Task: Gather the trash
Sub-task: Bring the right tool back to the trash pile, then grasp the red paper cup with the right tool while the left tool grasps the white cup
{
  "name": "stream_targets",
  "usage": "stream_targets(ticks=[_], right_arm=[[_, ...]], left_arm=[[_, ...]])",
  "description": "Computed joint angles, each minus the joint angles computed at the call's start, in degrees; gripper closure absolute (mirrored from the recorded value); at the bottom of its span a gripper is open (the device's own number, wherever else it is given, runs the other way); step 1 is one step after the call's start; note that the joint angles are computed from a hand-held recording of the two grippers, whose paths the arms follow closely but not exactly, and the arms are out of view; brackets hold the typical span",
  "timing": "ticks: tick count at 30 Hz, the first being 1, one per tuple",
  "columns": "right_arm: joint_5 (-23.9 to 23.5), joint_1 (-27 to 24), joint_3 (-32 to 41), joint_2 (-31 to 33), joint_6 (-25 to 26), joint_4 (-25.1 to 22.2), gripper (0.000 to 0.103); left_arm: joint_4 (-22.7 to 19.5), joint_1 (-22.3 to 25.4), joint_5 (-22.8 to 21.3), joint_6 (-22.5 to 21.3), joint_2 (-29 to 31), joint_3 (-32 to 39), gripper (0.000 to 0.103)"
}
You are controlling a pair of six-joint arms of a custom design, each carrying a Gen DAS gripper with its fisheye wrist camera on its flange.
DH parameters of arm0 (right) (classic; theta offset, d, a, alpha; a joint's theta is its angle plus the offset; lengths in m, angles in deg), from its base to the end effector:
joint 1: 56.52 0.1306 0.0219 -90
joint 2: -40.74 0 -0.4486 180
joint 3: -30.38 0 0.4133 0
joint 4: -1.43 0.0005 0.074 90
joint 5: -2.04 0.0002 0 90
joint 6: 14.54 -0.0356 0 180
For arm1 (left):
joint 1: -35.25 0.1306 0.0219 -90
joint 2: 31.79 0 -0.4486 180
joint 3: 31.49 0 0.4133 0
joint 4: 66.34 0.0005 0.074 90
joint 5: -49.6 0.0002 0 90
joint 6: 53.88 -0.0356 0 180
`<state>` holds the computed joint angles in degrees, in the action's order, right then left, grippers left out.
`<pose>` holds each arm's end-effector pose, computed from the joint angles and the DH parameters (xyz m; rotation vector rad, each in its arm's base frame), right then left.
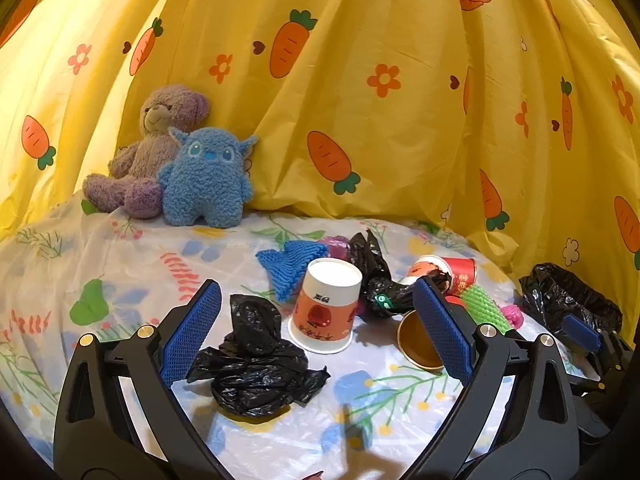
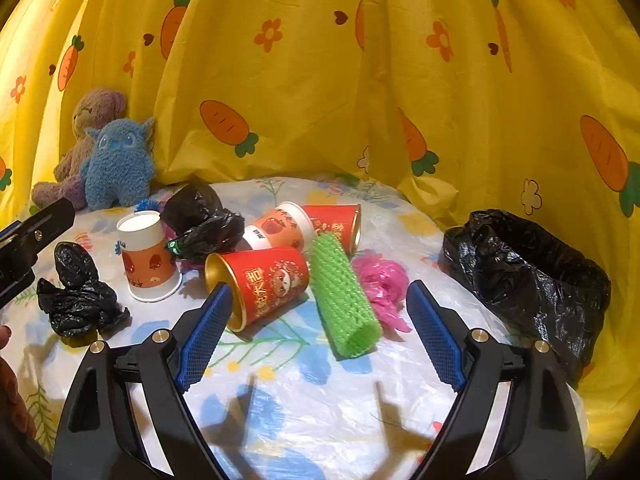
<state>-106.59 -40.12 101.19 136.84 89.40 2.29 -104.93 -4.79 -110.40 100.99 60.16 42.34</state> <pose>0.5162 0.1633 0.3554 -0.7198 1.8557 0.3520 0.3865 -0.2817 0.3783 -0.7699 1.7100 0.3481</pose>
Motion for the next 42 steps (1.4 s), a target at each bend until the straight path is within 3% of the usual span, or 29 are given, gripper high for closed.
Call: stream_targets(ticks=[8, 29, 36, 42], right_arm=[[2.2, 2.9, 2.8, 1.8, 2.1, -3.5, 0.026], [3.0, 5.1, 10.3, 7.2, 2.8, -13.5, 0.045], [3.3, 5.2, 12.6, 8.8, 3.1, -17.6, 0.072], [3.4, 4.4, 12.2, 8.6, 2.7, -16.0, 0.094]], left_arm=[[0.9, 0.9, 0.3, -1.6, -0.3, -0.7, 0.008], [9.8, 3.9, 4.1, -10.6, -0.4, -2.0, 0.008], [12.8, 6.0, 7.1, -15.4, 0.9, -1.1, 0.008], [12.9, 7.8, 9.3, -17.4, 2.0, -0.1, 0.008]])
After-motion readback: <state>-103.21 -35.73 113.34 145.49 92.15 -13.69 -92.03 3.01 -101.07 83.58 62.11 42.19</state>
